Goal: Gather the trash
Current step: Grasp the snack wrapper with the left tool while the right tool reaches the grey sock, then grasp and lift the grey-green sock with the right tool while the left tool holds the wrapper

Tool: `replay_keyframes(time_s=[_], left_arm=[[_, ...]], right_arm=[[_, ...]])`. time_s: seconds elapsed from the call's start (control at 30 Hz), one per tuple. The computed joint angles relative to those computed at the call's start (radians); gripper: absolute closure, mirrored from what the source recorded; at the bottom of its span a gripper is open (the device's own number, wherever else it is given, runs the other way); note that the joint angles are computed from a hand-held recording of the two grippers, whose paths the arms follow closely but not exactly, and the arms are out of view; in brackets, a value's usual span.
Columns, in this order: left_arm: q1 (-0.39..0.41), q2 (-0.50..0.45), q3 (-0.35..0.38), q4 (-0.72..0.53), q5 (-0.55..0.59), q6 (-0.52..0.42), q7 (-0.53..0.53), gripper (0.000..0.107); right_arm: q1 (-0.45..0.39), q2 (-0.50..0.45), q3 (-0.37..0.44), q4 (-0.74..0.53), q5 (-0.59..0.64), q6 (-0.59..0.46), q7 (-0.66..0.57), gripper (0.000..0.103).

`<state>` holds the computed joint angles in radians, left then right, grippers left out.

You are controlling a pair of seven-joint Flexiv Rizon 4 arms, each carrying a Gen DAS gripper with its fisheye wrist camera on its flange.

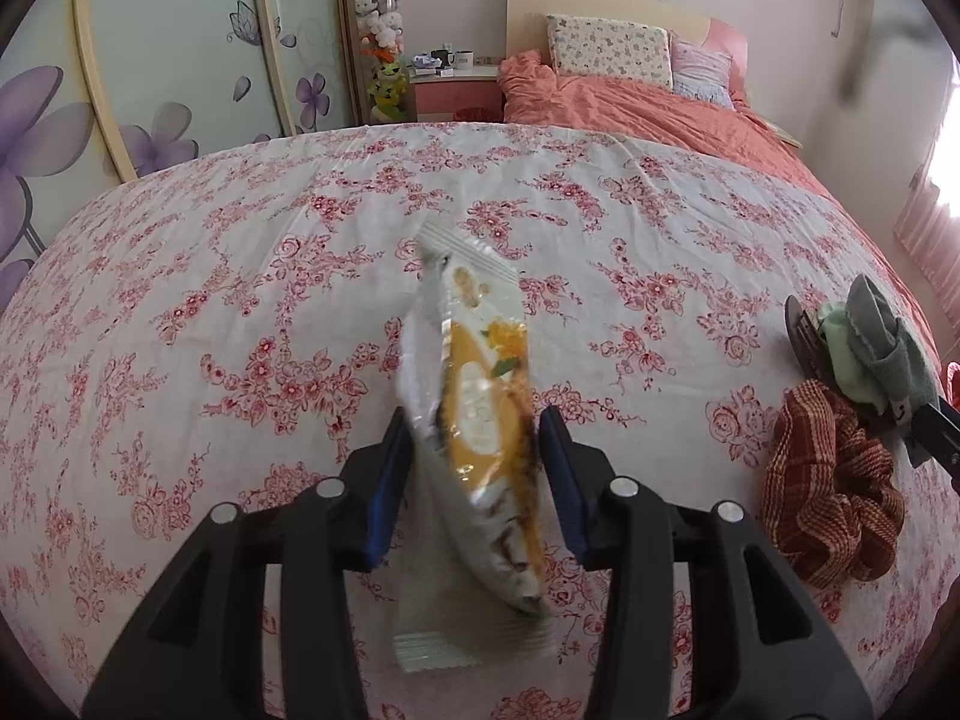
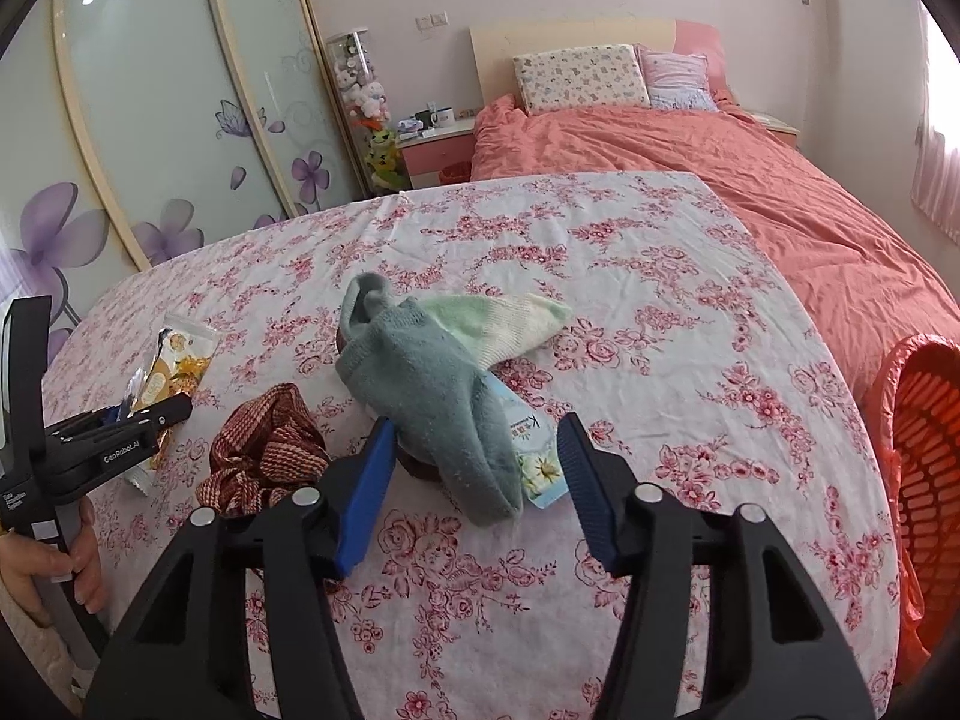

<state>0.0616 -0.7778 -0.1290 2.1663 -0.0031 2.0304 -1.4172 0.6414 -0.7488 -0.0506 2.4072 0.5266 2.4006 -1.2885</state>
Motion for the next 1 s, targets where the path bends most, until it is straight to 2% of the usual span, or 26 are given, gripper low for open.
replay_keyframes(time_s=[0.1,0.13,0.2,0.23,0.43,0.6,0.73,0.8,0.9,0.93,1.0], left_arm=[[-0.011,-0.001,0.008,-0.002,-0.010,-0.001,-0.002,0.061],[-0.005,-0.001,0.003,-0.002,-0.007,-0.001,-0.004,0.060],[-0.004,-0.002,0.002,-0.003,-0.008,-0.002,-0.007,0.059],[-0.002,-0.002,0.002,-0.003,-0.007,-0.002,-0.008,0.059],[-0.004,-0.001,0.005,-0.001,-0.007,-0.001,-0.010,0.058],[-0.003,-0.001,0.006,-0.001,-0.007,-0.001,-0.010,0.057],[-0.003,-0.002,0.005,-0.002,-0.006,-0.001,-0.010,0.057],[-0.004,-0.002,0.006,-0.002,-0.007,-0.001,-0.010,0.057],[-0.002,-0.002,0.005,-0.002,-0.006,-0.001,-0.010,0.057],[-0.002,-0.002,0.005,-0.002,-0.006,-0.001,-0.010,0.057],[-0.003,-0.002,0.005,-0.002,-0.006,-0.001,-0.010,0.057]], right_arm=[[-0.019,-0.011,0.017,0.006,-0.010,0.019,0.011,0.057],[-0.023,-0.015,0.021,0.008,-0.014,0.027,0.014,0.066],[-0.021,-0.017,0.023,0.014,-0.009,0.031,0.016,0.072],[-0.030,-0.020,0.031,0.018,-0.015,0.044,0.023,0.079],[-0.016,-0.030,0.028,0.037,0.031,0.087,0.027,0.090],[0.013,-0.033,-0.003,0.043,0.137,0.086,0.035,0.090],[0.044,-0.016,-0.048,0.052,0.221,0.030,0.034,0.090],[0.039,-0.010,-0.047,0.068,0.213,0.022,0.034,0.090],[-0.046,-0.006,0.022,0.108,0.085,0.078,0.055,0.090],[-0.057,-0.002,0.028,0.114,0.057,0.078,0.054,0.086],[-0.043,0.002,0.016,0.114,0.055,0.063,0.049,0.060]])
